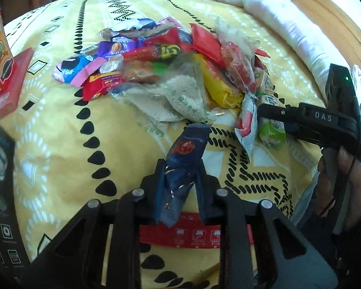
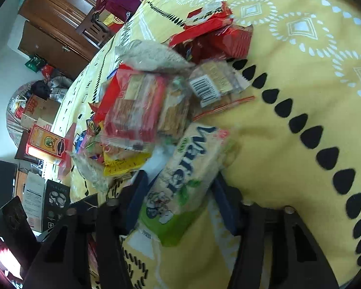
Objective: Organize snacks
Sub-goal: 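Grasp the dark blue packet with the left gripper while the right gripper grasps the green Wafer packet, then carry the blue and Wafer packets over the glass bowl and open both grippers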
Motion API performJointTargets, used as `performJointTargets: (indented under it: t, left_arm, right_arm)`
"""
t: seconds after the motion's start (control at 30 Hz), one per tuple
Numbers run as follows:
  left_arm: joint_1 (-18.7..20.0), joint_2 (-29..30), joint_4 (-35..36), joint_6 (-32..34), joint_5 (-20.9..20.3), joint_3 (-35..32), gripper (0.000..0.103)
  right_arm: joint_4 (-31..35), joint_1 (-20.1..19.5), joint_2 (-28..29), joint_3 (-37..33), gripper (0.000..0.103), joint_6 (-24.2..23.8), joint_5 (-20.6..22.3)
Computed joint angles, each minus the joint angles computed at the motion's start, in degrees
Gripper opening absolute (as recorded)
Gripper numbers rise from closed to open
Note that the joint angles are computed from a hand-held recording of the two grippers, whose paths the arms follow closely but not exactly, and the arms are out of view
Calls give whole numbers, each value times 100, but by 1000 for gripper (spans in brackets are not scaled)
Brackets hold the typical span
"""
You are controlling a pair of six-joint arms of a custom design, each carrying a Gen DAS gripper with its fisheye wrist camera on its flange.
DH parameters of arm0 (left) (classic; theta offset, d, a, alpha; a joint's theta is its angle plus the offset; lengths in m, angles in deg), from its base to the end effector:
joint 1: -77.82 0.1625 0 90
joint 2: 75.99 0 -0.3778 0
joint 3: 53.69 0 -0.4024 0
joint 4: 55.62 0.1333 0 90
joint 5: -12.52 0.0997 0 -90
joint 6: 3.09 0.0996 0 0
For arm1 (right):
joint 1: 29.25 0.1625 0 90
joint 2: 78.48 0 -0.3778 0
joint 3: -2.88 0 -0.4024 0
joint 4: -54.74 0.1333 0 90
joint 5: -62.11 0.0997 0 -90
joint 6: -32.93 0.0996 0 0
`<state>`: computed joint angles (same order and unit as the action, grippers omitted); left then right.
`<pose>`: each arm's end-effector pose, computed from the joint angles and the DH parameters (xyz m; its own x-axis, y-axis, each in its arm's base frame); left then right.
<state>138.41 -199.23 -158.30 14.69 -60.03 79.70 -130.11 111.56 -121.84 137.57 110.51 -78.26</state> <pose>-0.0016 -0.3352 0.3170 -0.6477 0.7009 -0.2988 0.7229 0.6892 0.0494 0.3216 -0.1892 -0.0377 -0.8501 0.5160 0.1054 0.2630 0.5893 -0.7639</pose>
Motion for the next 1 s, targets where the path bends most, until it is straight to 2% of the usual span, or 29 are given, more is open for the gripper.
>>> performJointTargets:
  t: [0.07, 0.17, 0.23, 0.3, 0.37, 0.43, 0.53, 0.6, 0.67, 0.8, 0.83, 0.87, 0.93, 1.0]
  left_arm:
    - [-15, -59, 40, -50, -19, -42, 24]
    - [-37, -139, 65, -102, -85, -134, 24]
    - [0, -194, 90, -149, -204, -253, 24]
    - [-15, -269, 85, -184, -245, -334, 24]
    - [-31, -327, 83, -197, -225, -380, 24]
    - [-29, -333, 126, -257, -129, -413, 24]
    - [69, -364, 247, -326, -108, -462, 24]
    - [138, -370, 301, -312, -93, -468, 24]
    - [189, -354, 336, -364, -95, -470, 24]
    - [244, -304, 361, -373, -147, -473, 24]
    - [236, -320, 364, -367, -149, -468, 24]
    - [227, -345, 350, -378, -154, -468, 24]
    - [167, -452, 259, -403, -140, -483, 24]
    - [103, -543, 105, -398, -104, -575, 24]
  right_arm:
    - [180, 85, -78, 9, 49, 50, -27]
    - [982, 454, -290, -144, 47, 235, -227]
    - [1262, 706, -406, -180, 41, 375, -359]
    - [1582, 947, -502, -265, 26, 520, -510]
    - [2058, 1078, -555, -431, 26, 544, -566]
    - [2129, 993, -547, -459, 26, 376, -421]
    - [2385, 832, -668, -284, 30, 704, -175]
    - [2436, 762, -633, -269, 44, 645, 68]
    - [2507, 719, -552, -299, 47, 581, 246]
    - [2802, 708, -463, -415, 45, 631, 237]
    - [2932, 720, -448, -458, 40, 667, 210]
    - [3124, 747, -443, -510, 26, 733, 153]
    - [3181, 842, -407, -596, 26, 755, 25]
    - [3689, 1023, -422, -892, 26, 712, -280]
